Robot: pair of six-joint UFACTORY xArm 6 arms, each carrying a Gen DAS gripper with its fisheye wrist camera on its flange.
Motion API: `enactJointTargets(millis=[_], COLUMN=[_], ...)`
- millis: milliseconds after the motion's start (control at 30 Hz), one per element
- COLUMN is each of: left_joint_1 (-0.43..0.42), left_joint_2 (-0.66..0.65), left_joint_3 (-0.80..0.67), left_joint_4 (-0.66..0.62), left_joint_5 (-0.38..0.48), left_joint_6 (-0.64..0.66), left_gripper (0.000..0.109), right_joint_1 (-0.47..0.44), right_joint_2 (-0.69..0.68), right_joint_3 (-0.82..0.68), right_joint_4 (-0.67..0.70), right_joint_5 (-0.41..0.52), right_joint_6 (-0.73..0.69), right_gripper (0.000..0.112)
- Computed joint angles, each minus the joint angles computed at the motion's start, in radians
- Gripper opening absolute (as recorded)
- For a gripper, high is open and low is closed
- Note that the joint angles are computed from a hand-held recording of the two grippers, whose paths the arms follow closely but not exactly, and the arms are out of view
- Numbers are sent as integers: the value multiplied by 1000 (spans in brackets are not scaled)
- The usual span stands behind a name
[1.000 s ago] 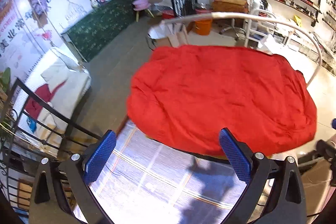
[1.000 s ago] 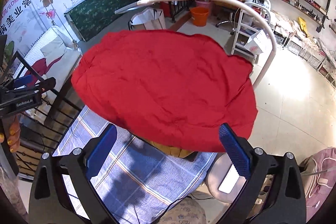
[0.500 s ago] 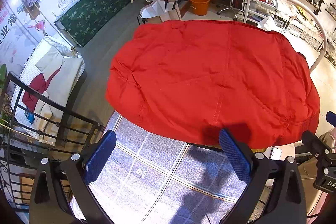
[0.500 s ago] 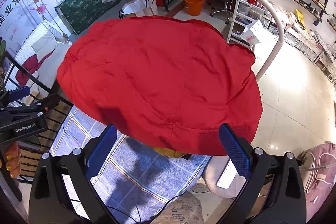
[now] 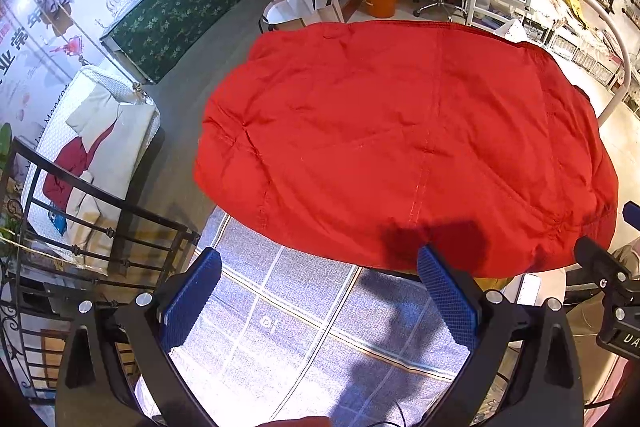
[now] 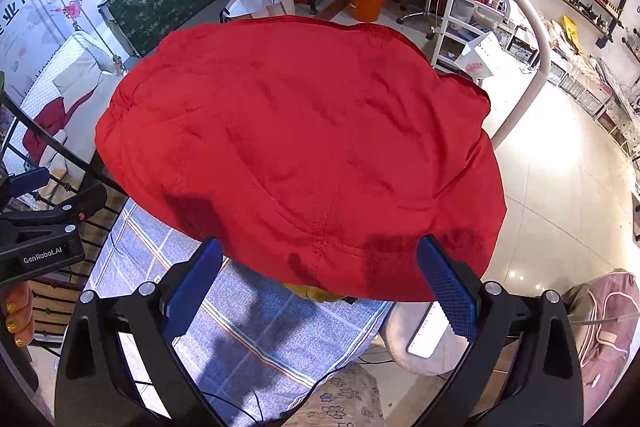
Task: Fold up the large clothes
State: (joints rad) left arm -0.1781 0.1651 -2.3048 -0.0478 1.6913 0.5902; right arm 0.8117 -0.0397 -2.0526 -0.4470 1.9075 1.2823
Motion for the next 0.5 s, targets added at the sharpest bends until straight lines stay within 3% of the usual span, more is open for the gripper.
enactJointTargets(millis=[500], left_joint_1=[-5], left_joint_2=[-44], left_joint_3=[70], left_joint_4=[8], left_joint_5=[-29], left_joint_6=[0], left_gripper=[97], right_joint_1=[-3], right_joint_2=[-2], right_joint_3=[4], right_joint_4=[-1], right_joint_5=[-6], right_joint_6=[-11], right_gripper=[96])
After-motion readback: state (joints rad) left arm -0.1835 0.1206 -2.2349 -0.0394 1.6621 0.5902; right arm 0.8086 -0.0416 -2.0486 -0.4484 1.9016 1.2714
